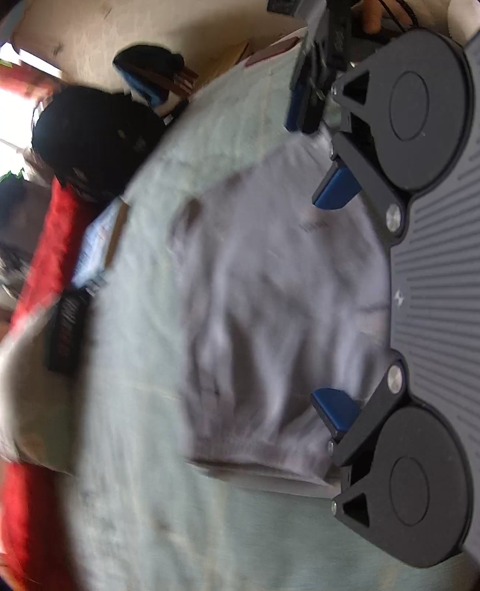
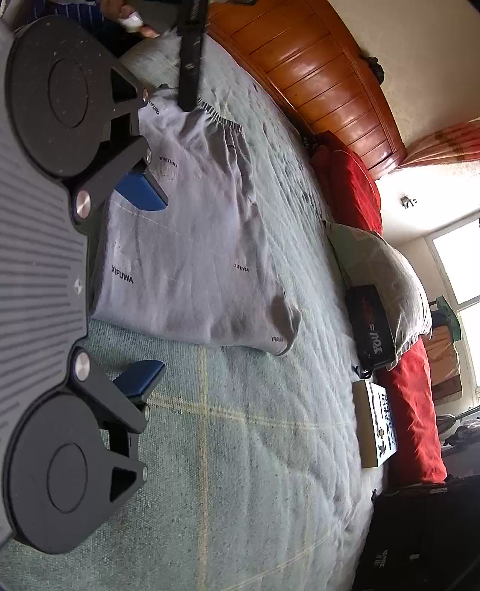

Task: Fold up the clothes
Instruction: 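Roll the left gripper and close it on the folded trousers' edge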

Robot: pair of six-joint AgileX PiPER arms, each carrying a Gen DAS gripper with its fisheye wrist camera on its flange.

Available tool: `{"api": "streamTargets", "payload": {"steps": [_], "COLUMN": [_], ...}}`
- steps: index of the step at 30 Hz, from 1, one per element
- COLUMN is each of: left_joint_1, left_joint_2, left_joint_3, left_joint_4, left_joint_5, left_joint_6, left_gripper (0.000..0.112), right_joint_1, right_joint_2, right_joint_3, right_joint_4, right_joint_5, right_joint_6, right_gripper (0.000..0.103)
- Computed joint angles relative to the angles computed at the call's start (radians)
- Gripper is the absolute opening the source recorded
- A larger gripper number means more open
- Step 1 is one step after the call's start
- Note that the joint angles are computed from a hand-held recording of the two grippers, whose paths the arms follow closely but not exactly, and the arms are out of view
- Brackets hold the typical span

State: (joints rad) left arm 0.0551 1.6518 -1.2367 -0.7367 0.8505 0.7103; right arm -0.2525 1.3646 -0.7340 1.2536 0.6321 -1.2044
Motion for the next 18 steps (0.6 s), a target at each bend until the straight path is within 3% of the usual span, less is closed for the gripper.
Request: {"api": "streamTargets", "payload": {"steps": [6, 10, 14, 18], "left_joint_1": [0.085, 0.118, 0.167, 0.223], "left_joint_2": [-0.04, -0.024, 0.08, 0.225], "left_joint_3": [0.007, -0.074, -0.189, -0.312], "left_joint_4": [-0.091, -0.064, -0.022, -0.046], "left_joint_5": [0.073, 0.062, 0.087, 0.216], "left_joint_6": [0.081, 0.054, -0.021, -0.099], "left_gripper": [0.102, 0.102, 0.102, 0.102], "right_joint_1": [-0.046, -0.088, -0.125, -0.162], "right_joint_2": [0.04, 0.081, 0.137, 0.231], "right_joint_3": [-0.027, -0.068, -0.132, -0.233], "right_joint_4": [0.014, 0.004, -0.013, -0.034], "right_joint_5": [0.102, 0.187, 0.259, 0.346], "right_joint_6": [0.05, 0.097, 0.131, 0.192], "right_gripper": [0.098, 0.1, 0.101, 0.103]}}
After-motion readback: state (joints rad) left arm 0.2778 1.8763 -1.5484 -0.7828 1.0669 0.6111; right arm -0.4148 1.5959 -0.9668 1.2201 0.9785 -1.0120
